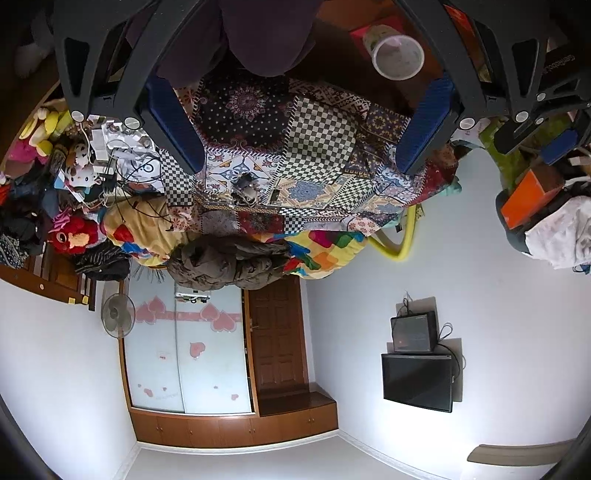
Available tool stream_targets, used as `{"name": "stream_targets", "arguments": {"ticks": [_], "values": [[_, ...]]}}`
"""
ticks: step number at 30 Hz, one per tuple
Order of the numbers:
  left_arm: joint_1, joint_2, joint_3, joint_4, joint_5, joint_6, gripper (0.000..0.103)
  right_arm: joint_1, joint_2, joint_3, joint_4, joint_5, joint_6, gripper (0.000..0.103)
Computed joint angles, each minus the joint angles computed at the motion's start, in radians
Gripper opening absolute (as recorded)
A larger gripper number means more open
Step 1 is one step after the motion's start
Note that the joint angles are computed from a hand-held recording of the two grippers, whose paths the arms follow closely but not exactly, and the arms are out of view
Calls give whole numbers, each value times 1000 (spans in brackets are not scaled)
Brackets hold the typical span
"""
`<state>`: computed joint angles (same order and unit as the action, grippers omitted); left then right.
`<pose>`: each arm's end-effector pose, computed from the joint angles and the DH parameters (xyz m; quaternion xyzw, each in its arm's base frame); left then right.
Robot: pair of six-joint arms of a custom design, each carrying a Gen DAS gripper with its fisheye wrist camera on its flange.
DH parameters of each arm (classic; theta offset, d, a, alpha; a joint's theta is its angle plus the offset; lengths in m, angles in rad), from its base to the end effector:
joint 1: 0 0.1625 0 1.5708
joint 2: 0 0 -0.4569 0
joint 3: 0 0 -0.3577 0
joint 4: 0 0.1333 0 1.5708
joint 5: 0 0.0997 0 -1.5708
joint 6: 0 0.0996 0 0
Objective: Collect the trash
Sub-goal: 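Move both tools down toward the small items on the quilt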
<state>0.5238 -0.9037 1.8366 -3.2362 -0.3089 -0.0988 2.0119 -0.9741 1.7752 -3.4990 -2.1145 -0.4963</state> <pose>-0.3968 -0.4927 0.2783 0.1562 0.7672 -0.5416 0.3061 0.3410 -0.5307 0.3370 0.2399 -0.7913 0.5081 0.2411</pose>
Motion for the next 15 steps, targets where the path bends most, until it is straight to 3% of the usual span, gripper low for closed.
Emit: {"name": "stream_targets", "arguments": {"ticks": [7, 15], "values": [[33, 39, -86, 16, -47, 53, 103, -18, 18, -55, 44, -8, 9, 103], [102, 166, -326, 45, -135, 168, 103, -60, 52, -188, 157, -18, 0, 103]]}}
